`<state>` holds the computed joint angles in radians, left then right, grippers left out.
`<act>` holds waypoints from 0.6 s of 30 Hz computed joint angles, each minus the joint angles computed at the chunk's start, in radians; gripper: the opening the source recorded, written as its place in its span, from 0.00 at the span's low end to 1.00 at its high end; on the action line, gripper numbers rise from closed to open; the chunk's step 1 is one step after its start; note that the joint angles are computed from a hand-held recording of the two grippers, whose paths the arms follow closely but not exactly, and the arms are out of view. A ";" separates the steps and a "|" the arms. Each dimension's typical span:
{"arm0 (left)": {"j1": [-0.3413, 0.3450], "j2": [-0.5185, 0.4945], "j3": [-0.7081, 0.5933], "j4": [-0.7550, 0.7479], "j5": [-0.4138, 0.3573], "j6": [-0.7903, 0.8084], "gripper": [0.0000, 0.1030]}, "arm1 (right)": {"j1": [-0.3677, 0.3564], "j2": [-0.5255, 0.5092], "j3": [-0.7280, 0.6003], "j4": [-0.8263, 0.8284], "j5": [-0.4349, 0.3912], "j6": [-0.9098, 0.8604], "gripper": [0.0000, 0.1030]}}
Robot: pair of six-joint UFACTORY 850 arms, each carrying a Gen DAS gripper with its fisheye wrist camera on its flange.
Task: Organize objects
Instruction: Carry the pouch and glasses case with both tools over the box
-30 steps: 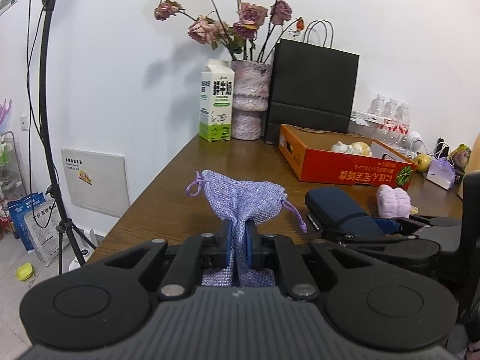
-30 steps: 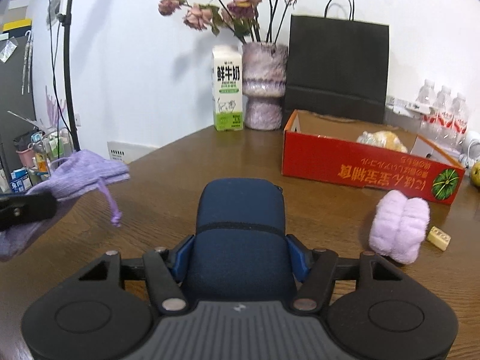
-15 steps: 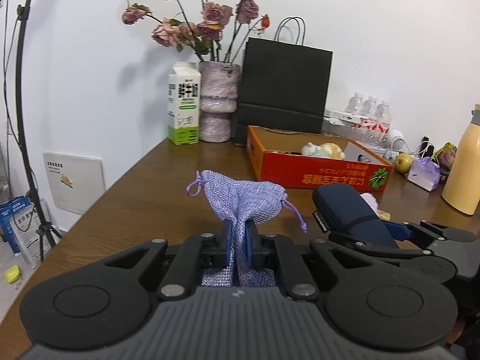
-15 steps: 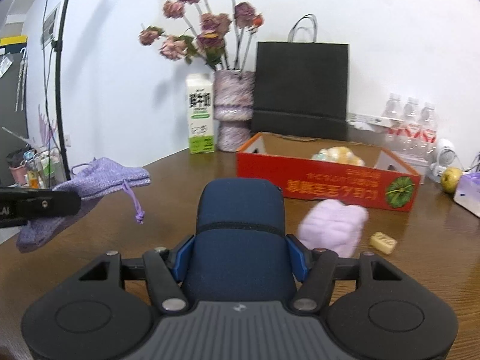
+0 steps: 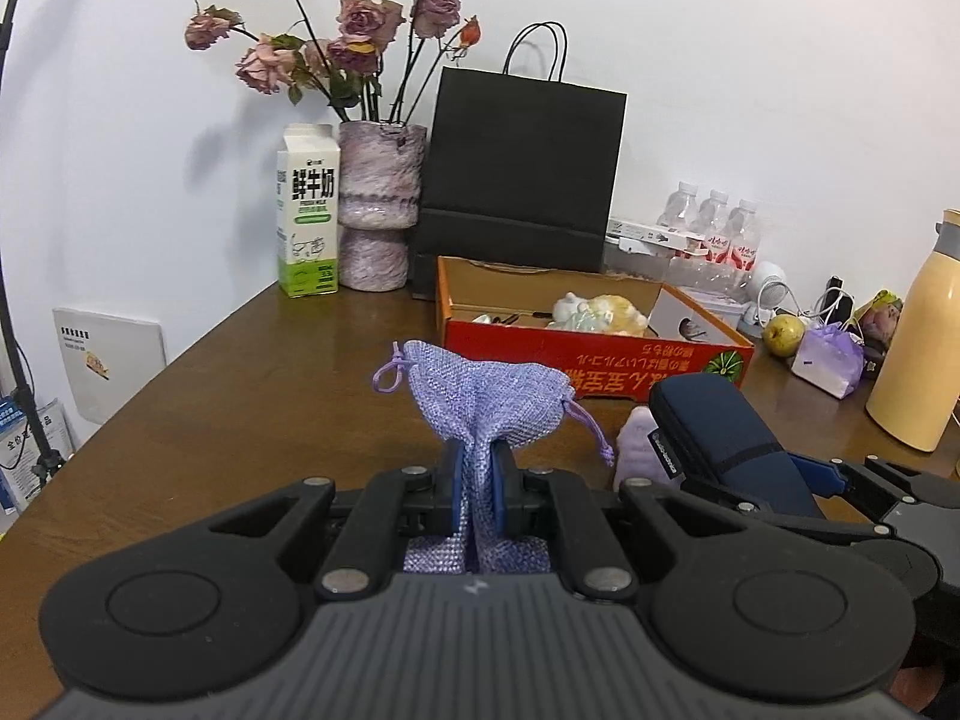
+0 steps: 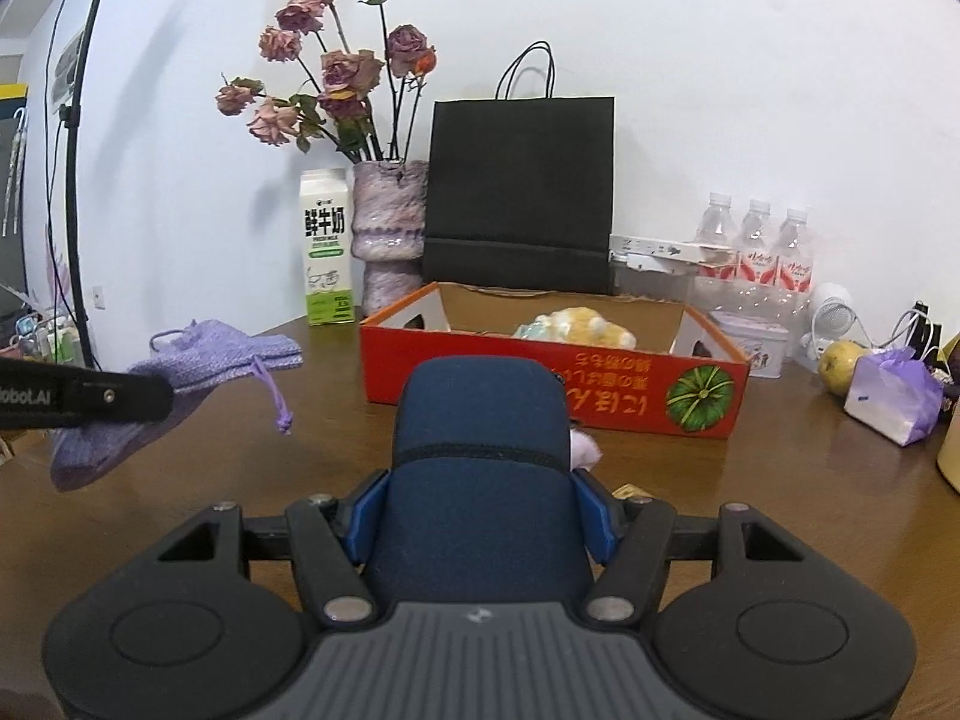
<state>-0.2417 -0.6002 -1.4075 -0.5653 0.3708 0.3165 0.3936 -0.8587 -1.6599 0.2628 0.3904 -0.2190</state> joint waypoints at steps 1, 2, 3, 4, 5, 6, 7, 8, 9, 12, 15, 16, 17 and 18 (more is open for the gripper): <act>-0.002 -0.009 -0.016 -0.010 -0.005 0.009 0.10 | -0.004 -0.003 -0.007 -0.004 -0.004 0.000 0.61; -0.003 -0.019 -0.032 -0.021 -0.011 0.020 0.10 | -0.008 -0.007 -0.016 -0.006 -0.008 0.001 0.61; -0.004 -0.027 -0.046 -0.031 -0.017 0.029 0.10 | -0.012 -0.010 -0.024 -0.010 -0.011 0.003 0.61; -0.006 -0.036 -0.062 -0.043 -0.022 0.043 0.10 | -0.016 -0.014 -0.034 -0.013 -0.017 0.005 0.61; -0.008 -0.045 -0.078 -0.057 -0.026 0.058 0.10 | -0.019 -0.019 -0.045 -0.016 -0.024 0.006 0.61; -0.009 -0.055 -0.097 -0.072 -0.032 0.074 0.10 | -0.022 -0.023 -0.055 -0.018 -0.029 0.005 0.61; -0.009 -0.064 -0.114 -0.083 -0.037 0.087 0.10 | -0.026 -0.028 -0.067 -0.020 -0.034 0.004 0.61; -0.011 -0.072 -0.129 -0.098 -0.041 0.102 0.10 | -0.029 -0.033 -0.080 -0.023 -0.040 0.004 0.61; -0.012 -0.083 -0.150 -0.117 -0.046 0.123 0.10 | -0.031 -0.039 -0.094 -0.024 -0.045 0.002 0.61; -0.015 -0.117 -0.213 -0.173 -0.066 0.181 0.10 | -0.039 -0.062 -0.142 -0.021 -0.063 -0.005 0.61; -0.017 -0.158 -0.286 -0.250 -0.086 0.263 0.10 | -0.047 -0.090 -0.197 -0.015 -0.085 -0.004 0.61; -0.018 -0.175 -0.316 -0.287 -0.092 0.302 0.10 | -0.050 -0.097 -0.211 -0.015 -0.087 0.000 0.61; -0.018 -0.189 -0.340 -0.315 -0.097 0.330 0.10 | -0.053 -0.107 -0.227 -0.008 -0.088 0.000 0.61; -0.017 -0.209 -0.375 -0.356 -0.104 0.369 0.10 | -0.055 -0.117 -0.247 0.005 -0.094 -0.009 0.61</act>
<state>-0.2588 -0.8089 -1.7820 -0.9210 0.2665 0.6857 0.3384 -0.9759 -1.9065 0.2675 0.2963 -0.2285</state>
